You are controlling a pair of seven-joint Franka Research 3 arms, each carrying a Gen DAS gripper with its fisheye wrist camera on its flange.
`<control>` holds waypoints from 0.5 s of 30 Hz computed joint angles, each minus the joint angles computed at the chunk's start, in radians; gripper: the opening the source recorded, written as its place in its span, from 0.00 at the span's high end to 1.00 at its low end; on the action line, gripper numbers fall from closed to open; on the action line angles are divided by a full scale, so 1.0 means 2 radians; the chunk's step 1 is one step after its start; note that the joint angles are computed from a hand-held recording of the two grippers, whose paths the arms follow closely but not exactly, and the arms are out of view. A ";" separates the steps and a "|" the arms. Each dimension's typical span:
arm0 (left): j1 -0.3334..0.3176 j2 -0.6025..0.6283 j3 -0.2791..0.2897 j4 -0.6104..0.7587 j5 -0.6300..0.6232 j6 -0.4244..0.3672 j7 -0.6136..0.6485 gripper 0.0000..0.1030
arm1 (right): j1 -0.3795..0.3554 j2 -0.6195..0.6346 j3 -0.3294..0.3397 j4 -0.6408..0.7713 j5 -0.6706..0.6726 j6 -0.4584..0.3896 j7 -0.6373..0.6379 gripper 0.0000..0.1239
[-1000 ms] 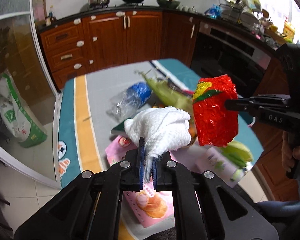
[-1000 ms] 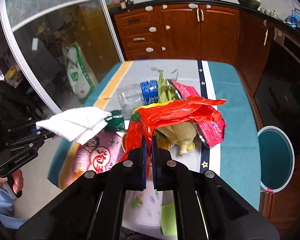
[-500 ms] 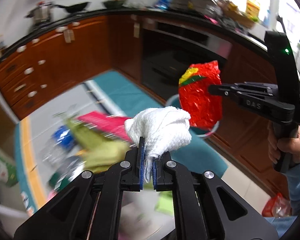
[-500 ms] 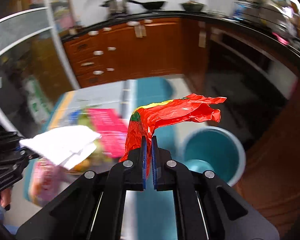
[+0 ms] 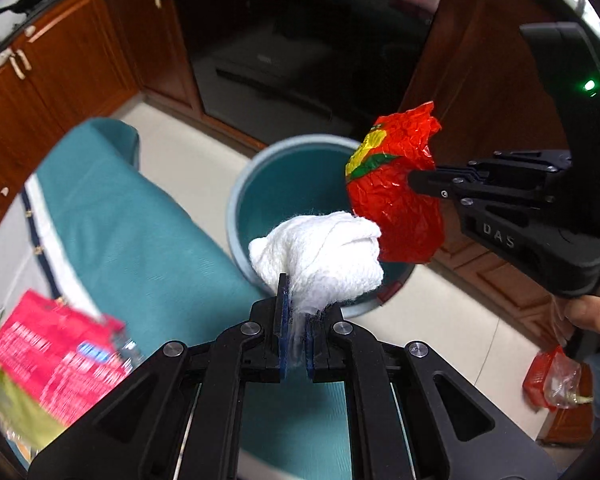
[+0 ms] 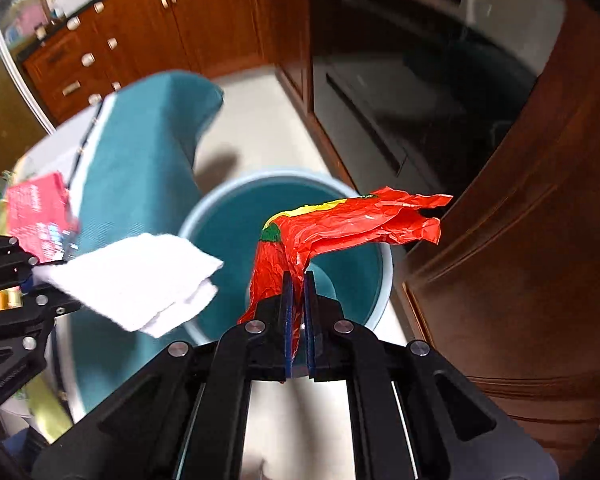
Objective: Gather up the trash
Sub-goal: 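Carry tissue and red bag over the teal bin and open both tools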
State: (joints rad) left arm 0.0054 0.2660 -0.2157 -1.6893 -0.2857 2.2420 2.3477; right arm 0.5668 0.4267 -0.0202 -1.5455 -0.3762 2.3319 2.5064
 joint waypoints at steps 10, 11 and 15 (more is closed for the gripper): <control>-0.024 0.048 0.002 0.027 0.111 0.036 -0.069 0.39 | -0.014 0.037 -0.009 0.032 0.046 0.013 -0.030 0.35; -0.021 0.051 -0.001 0.033 0.106 0.028 -0.067 0.38 | -0.015 0.033 -0.010 0.026 0.049 0.019 -0.022 0.33; -0.012 0.049 -0.007 0.045 0.084 0.012 -0.063 0.35 | -0.016 0.024 -0.011 0.013 0.054 0.025 -0.009 0.33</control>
State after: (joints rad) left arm -0.0182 0.3632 -0.2305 -1.5990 -0.1178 2.2665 2.2219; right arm 0.5345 0.4745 -0.0417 -1.5194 -0.2684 2.3816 2.4884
